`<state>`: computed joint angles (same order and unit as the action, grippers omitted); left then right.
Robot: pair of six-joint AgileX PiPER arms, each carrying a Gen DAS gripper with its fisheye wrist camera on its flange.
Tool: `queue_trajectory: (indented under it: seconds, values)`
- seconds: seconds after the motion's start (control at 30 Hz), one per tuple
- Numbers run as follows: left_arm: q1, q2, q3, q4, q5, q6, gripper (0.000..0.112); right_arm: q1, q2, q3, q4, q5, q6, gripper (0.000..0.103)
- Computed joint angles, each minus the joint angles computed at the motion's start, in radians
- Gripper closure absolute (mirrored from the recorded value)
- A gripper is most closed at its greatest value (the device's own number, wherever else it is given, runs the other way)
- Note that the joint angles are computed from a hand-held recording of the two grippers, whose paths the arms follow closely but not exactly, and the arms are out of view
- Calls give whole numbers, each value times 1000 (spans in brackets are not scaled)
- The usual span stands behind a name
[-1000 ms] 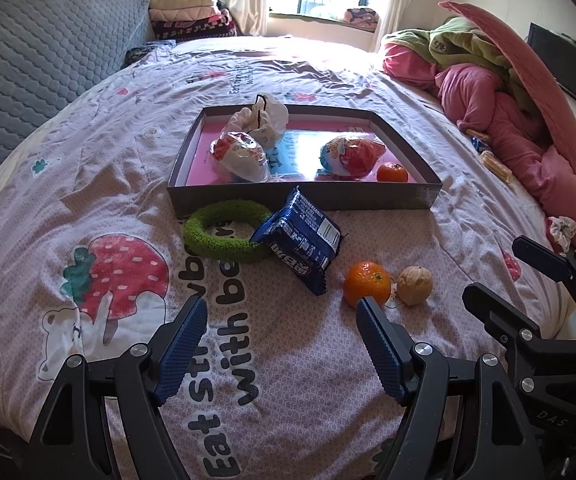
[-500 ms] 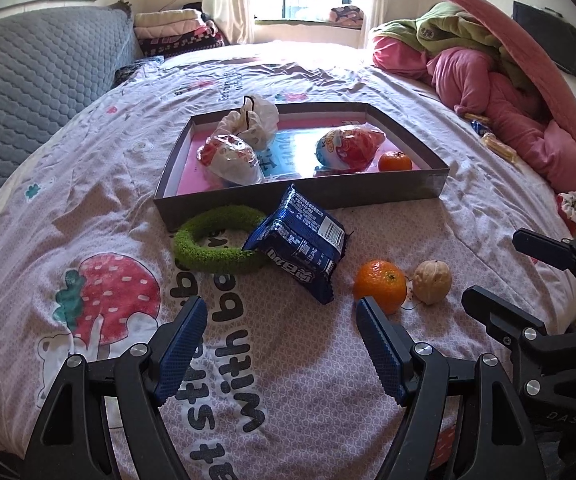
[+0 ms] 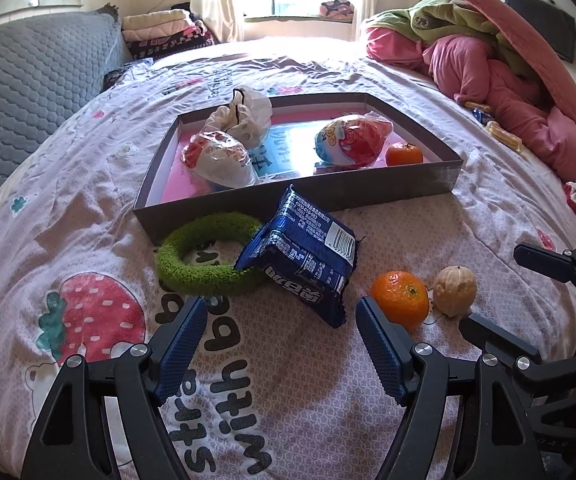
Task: Organize objects
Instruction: 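Move the left tool toward the blue snack package while the right tool approaches the brown walnut, then close the left tool on the blue snack package while the right tool grasps the walnut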
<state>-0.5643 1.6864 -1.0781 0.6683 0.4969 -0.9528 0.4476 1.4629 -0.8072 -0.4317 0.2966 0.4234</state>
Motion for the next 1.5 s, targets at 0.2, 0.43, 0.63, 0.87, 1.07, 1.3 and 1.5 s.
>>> queue_trajectory:
  seconds: [0.2, 0.43, 0.63, 0.87, 1.07, 1.3, 1.5]
  values:
    - [2, 41, -26, 33, -3, -14, 34, -7, 31, -11, -13, -9, 19, 25]
    - [18, 71, -59, 28, -13, 6, 34, -18, 54, -22, -21, -18, 34, 25]
    - [34, 93, -83, 20, -33, 29, 34, -17, 78, -39, -30, -24, 37, 25]
    - [41, 131, -130, 15, -31, 69, 34, -17, 119, -65, -43, -31, 43, 25]
    - [53, 166, -189, -27, -22, 113, 34, -24, 144, -81, -18, -39, 20, 39]
    - [36, 195, -232, -34, -2, 122, 51, -24, 151, -74, 18, -57, -33, 58]
    - [25, 190, -227, -22, 5, 106, 56, -44, 146, -71, 119, -72, -126, 69]
